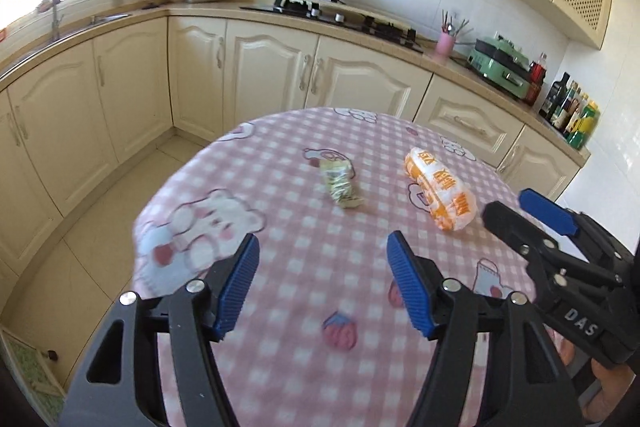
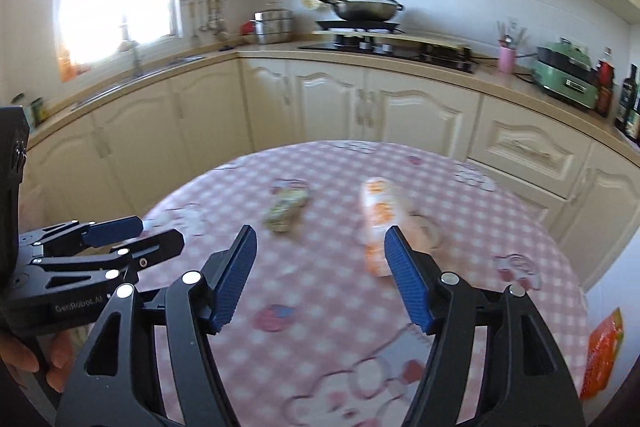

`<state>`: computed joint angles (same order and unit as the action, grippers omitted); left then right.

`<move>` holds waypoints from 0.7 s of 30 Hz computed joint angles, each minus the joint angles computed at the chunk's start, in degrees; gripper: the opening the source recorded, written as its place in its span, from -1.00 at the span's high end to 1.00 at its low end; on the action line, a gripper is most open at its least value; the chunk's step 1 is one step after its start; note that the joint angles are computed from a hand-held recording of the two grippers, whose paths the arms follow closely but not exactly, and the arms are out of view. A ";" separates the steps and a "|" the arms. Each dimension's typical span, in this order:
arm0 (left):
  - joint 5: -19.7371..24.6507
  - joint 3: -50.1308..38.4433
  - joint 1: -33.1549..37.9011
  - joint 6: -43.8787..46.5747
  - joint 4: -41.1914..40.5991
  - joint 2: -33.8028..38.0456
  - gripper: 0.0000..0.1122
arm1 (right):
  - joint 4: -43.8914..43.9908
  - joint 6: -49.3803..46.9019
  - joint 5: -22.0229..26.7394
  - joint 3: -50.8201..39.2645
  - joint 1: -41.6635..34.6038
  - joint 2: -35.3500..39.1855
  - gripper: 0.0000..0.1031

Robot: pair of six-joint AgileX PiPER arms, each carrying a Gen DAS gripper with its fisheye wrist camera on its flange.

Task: Collect trash
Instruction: 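Move both open tools back over the table toward the orange-printed bread bag, then grasp the small beige snack wrapper with the left tool while the right tool grasps the orange-printed bread bag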

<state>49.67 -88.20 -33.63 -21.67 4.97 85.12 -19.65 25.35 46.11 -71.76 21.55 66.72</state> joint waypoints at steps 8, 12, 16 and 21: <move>6.66 -20.86 -1.82 -0.92 3.42 21.22 -0.16 | 12.95 -16.17 -3.91 -0.32 -15.91 6.75 -0.33; 12.16 -31.59 -1.52 -0.56 3.88 29.55 -0.15 | 14.02 -18.66 -2.69 -3.29 -16.73 11.20 -0.33; 14.79 -36.87 -1.51 2.08 2.96 33.43 0.45 | 15.41 -20.51 -1.72 -5.09 -17.23 14.19 -0.33; 10.17 -30.75 -2.15 2.48 4.10 30.15 0.66 | 16.88 -22.93 -0.33 -5.12 -17.22 15.27 0.18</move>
